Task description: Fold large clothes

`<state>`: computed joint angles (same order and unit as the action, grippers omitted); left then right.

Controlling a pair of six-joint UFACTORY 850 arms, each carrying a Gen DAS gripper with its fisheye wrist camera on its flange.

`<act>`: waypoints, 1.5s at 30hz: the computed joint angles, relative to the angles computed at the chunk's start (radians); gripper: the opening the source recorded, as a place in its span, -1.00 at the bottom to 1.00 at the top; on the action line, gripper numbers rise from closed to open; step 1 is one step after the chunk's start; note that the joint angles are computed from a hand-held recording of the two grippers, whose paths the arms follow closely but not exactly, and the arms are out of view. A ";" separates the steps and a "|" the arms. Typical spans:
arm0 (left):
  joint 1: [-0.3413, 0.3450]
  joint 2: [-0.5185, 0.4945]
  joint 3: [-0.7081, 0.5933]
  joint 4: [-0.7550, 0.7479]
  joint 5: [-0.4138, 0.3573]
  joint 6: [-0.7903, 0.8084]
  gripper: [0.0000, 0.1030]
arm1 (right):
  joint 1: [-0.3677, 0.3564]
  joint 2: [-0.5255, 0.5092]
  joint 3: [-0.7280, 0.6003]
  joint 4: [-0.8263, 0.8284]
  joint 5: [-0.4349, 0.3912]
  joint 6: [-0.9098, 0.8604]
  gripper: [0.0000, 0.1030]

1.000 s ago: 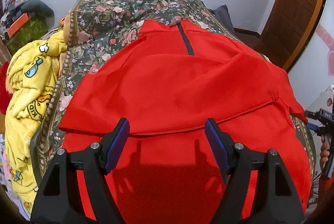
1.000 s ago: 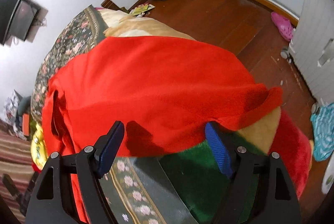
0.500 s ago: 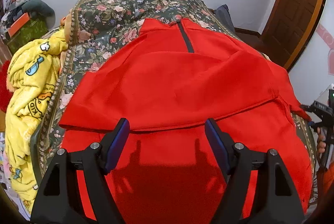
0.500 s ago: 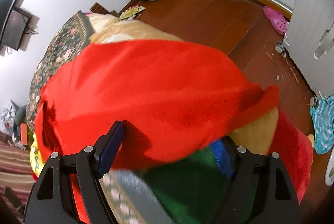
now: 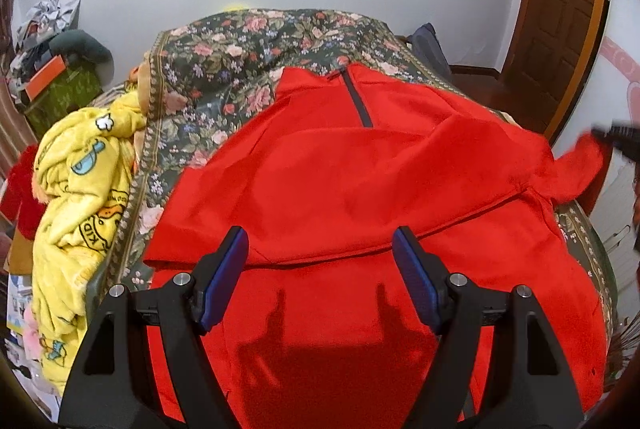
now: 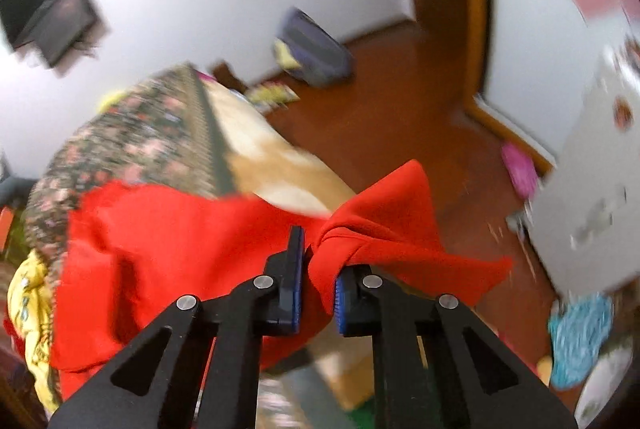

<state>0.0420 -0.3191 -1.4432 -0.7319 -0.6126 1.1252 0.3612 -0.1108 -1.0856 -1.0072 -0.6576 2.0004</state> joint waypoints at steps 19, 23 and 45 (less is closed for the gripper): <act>0.034 0.035 0.029 -0.090 0.017 0.120 0.43 | 0.169 -0.328 -0.519 0.234 0.221 -0.766 -0.83; 0.043 0.031 0.028 -0.085 0.014 0.115 0.43 | 0.179 -0.446 -0.608 0.558 0.201 -1.071 -0.83; 0.012 0.058 0.040 -0.073 0.025 0.148 0.43 | 0.187 -0.343 -0.465 0.705 0.114 -1.158 -0.14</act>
<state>0.0541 -0.2608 -1.4037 -0.8054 -0.5877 1.2729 0.5478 -0.4540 -1.5504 -0.3019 -0.5440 0.8427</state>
